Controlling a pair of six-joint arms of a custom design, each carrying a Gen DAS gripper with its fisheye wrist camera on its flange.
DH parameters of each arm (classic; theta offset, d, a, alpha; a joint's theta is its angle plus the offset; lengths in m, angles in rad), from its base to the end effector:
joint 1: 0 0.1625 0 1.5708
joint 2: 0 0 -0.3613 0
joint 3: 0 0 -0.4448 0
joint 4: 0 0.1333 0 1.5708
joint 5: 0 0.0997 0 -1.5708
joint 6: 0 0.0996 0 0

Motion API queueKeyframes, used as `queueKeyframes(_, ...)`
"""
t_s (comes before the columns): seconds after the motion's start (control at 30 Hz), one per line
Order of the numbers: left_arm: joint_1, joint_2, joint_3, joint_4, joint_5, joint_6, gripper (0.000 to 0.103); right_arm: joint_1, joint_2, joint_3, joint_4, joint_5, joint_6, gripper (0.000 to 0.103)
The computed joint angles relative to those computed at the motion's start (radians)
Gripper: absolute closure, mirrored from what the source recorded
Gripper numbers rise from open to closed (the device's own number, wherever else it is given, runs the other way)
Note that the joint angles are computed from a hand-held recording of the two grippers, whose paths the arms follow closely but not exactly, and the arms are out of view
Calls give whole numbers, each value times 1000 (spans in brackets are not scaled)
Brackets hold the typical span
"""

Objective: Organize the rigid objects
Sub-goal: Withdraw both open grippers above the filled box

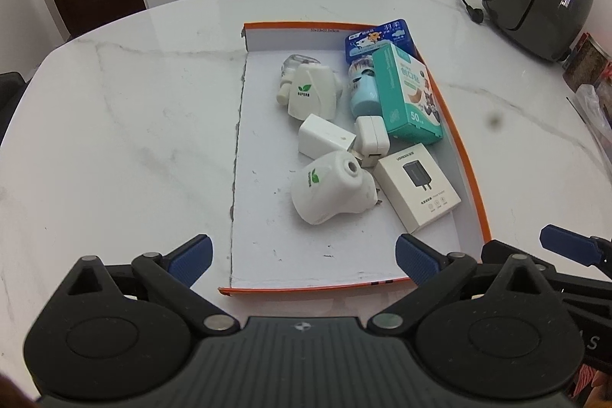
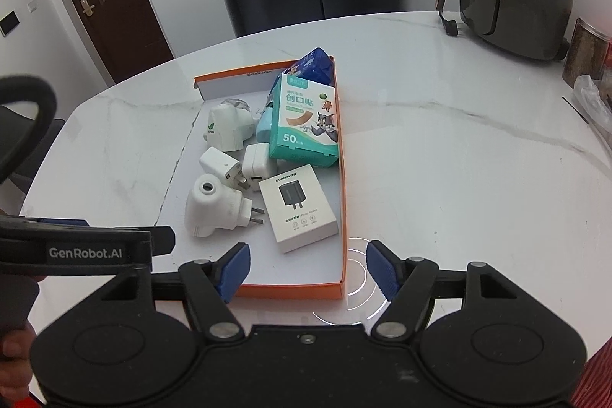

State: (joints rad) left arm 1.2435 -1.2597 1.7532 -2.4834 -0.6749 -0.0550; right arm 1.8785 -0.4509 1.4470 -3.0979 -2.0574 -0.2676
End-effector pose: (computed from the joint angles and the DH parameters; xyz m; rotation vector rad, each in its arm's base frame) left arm 0.0010 -0.6537 0.2795 0.0776 2.2613 -0.6755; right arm 0.2939 -0.6385 -0.0788 0.5650 -2.5236 0.7143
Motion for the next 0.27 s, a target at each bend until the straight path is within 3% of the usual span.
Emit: queueKeyframes(0.27, -1, -1, 8, -13, -7, 8, 0, -1, -4, 11, -5, -2, 0, 23)
